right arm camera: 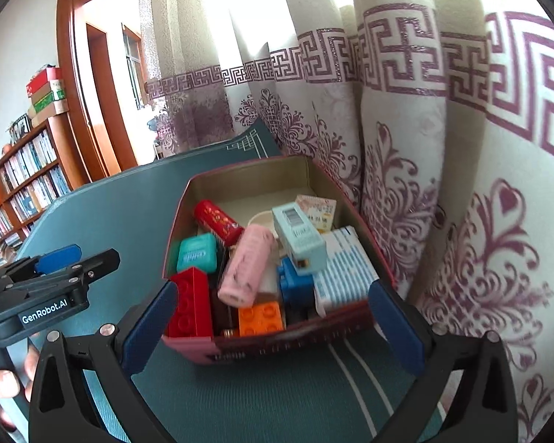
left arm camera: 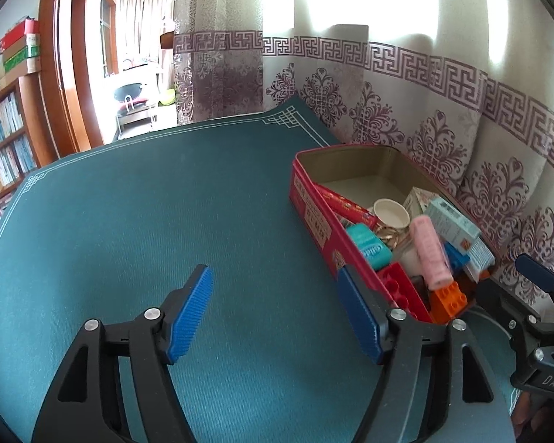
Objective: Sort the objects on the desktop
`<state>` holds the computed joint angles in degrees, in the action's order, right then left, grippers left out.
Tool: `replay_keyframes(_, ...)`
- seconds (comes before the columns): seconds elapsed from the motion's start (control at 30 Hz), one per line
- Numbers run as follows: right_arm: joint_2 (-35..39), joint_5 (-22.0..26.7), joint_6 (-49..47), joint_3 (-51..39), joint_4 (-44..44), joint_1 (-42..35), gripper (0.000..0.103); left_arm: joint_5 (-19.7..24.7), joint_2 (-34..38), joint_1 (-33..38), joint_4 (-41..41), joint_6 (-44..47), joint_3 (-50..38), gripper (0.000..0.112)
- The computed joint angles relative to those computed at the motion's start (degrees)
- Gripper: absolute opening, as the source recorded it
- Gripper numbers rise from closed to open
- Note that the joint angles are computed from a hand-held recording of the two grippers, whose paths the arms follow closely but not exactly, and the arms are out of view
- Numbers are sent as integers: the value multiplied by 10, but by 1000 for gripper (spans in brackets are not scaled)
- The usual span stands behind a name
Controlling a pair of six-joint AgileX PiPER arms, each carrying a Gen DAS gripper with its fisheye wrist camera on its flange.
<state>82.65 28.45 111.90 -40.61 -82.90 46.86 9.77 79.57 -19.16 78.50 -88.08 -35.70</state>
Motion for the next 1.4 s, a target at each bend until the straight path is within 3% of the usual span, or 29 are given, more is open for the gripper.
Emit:
replay_keyframes(0.23,-7,53,-51,11,58,64,103,33,-53,-43,40,-56,41,78)
replay_keyframes(0.4,-17,122,-55,12,73,117,103,108,-113,-112,86,-117,70,85)
replay_keyframes(0.5,-33,142,-48,17,77,127,103,78,-149,-105,25,-57,71,86)
replay_keyframes(0.57,-47,145,-48,20,82,128,103,88,-159,-111,-24,-16,66,86)
replay_keyframes(0.63,-58,151,-49,23,86,131,103,144,-160,-147,-21,-25,61,86)
replay_keyframes(0.73,-70,169,-58,24,98,145,103,272,-142,-239,-7,-49,49,86)
replay_keyframes(0.77,-68,172,-62,22,100,145,103,281,-139,-251,-11,-42,45,86)
replay_keyframes(1.07,-102,168,-80,49,125,123,103,216,-142,-241,-139,95,14,86)
replay_keyframes(1.4,-126,151,-81,65,128,104,103,239,-130,-281,-143,89,-4,86)
